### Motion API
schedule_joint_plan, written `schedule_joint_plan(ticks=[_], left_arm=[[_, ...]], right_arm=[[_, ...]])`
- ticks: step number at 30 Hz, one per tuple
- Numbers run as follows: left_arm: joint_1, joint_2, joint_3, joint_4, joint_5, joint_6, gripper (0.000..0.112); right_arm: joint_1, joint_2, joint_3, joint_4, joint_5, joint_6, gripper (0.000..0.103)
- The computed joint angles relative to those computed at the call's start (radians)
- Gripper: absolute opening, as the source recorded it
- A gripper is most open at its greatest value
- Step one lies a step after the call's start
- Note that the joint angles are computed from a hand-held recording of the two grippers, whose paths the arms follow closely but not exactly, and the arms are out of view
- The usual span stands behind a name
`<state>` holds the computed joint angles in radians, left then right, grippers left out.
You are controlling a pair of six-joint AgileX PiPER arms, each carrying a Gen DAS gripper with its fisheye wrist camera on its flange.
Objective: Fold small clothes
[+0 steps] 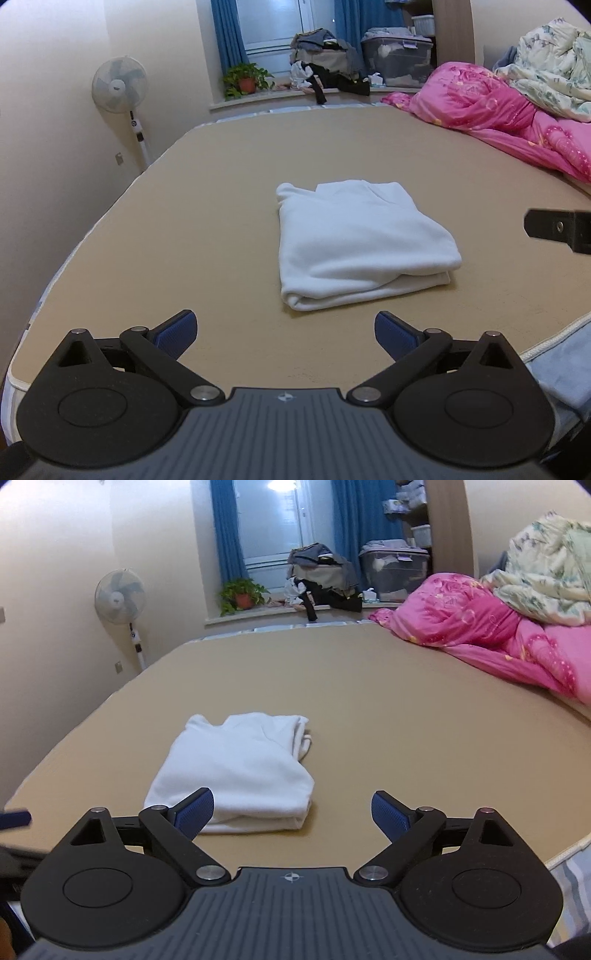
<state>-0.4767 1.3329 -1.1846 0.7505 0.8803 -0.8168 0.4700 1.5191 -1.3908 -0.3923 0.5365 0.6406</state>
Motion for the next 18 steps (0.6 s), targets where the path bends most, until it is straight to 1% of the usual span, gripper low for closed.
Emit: schedule_joint_plan(ticks=[2,3,6,8,12,16,18], left_arm=[[0.018,0.013,-0.004,0.004,-0.024,0.001,0.102],[0.023,0.018,-0.008,0.006,-0.032,-0.001,0.102],[0.043,0.021,-0.007,0.003,-0.06,-0.009,0.102],[0.07,0.028,-0.005,-0.037,-0.083,0.01,0.102],[0.129,0.062,-0.03,-0.155,-0.101,0.062,0.102],[0.141,0.088,-0.056,-0.191,-0.111,0.051,0.102],[0.134,0.089,-0.055,-0.174,-0.117,0.029,0.102]], right_arm=[[0.0,0.005,0.016,-0.031,-0.036,0.018,0.093],[0.003,0.017,0.012,-0.048,-0.031,0.032,0.093],[-0.013,0.057,-0.019,0.055,-0.023,-0.026,0.093],[-0.018,0.073,-0.039,0.083,-0.03,-0.037,0.093],[0.001,0.098,-0.058,0.08,-0.039,-0.051,0.093],[0.019,0.1,-0.053,0.056,-0.037,-0.093,0.093],[0.021,0.097,-0.047,0.044,-0.038,-0.101,0.093]])
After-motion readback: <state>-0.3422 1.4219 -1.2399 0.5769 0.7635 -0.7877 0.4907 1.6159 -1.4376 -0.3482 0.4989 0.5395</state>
